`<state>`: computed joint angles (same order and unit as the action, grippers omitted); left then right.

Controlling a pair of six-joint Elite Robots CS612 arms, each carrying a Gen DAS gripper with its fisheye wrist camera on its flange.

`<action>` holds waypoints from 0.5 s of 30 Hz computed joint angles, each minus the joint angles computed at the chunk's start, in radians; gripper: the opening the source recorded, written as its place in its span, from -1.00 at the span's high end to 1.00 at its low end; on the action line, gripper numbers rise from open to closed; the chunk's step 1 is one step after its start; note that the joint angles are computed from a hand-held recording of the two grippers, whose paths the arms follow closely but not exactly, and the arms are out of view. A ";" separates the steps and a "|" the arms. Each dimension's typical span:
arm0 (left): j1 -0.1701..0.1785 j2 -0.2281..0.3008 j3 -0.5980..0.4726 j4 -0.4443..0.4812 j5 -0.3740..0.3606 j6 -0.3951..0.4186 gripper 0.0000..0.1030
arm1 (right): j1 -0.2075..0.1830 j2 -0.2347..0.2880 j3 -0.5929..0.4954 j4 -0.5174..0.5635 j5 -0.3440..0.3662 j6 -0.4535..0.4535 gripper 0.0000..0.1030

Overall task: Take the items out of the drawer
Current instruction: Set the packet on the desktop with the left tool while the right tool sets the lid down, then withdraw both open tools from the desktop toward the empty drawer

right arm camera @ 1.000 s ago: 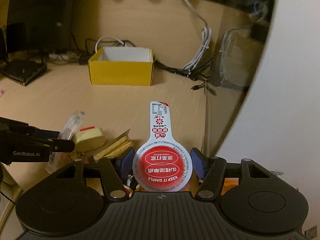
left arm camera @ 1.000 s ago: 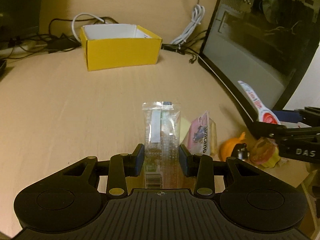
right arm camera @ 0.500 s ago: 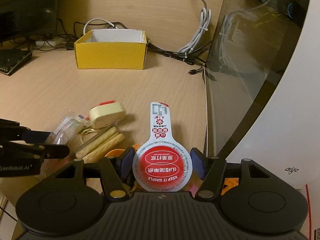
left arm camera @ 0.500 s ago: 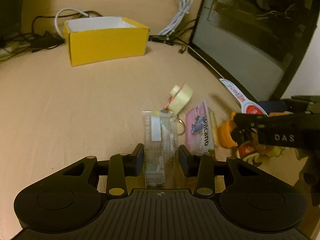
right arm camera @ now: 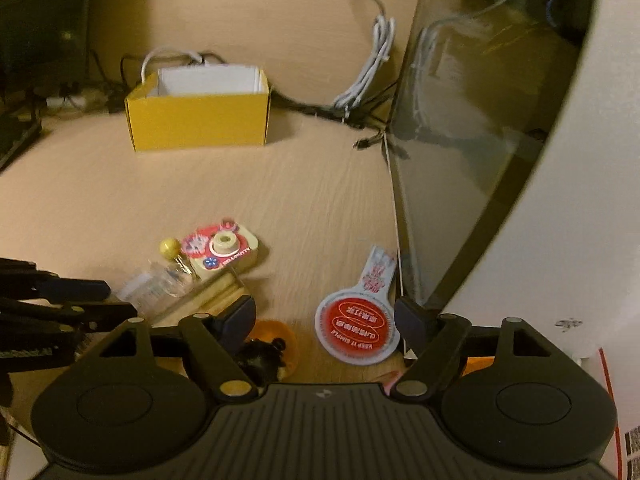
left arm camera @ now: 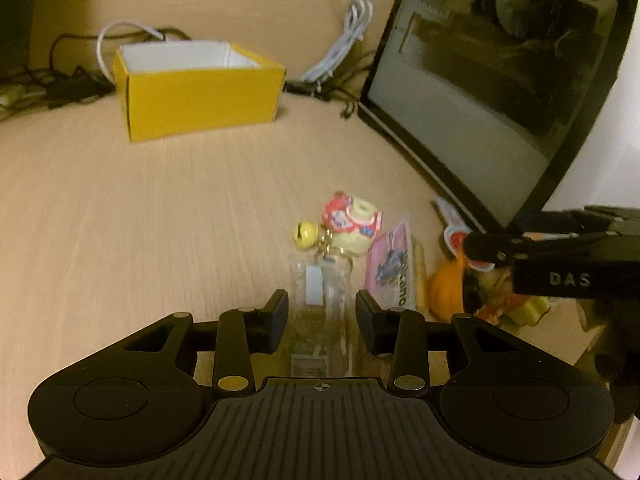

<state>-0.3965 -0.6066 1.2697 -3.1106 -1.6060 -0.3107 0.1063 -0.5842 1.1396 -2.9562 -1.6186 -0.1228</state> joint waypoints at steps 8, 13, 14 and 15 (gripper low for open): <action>-0.034 -0.078 0.148 -0.144 0.224 -0.094 0.21 | -0.016 -0.097 0.186 -0.174 0.023 0.007 -0.50; -0.095 -0.167 0.323 -0.206 0.455 -0.233 0.21 | -0.051 -0.197 0.390 -0.324 0.077 -0.014 -0.50; -0.112 -0.188 0.363 -0.208 0.498 -0.271 0.21 | -0.059 -0.216 0.431 -0.354 0.088 -0.025 -0.50; -0.126 -0.206 0.397 -0.209 0.526 -0.297 0.21 | -0.068 -0.237 0.476 -0.385 0.101 -0.035 -0.50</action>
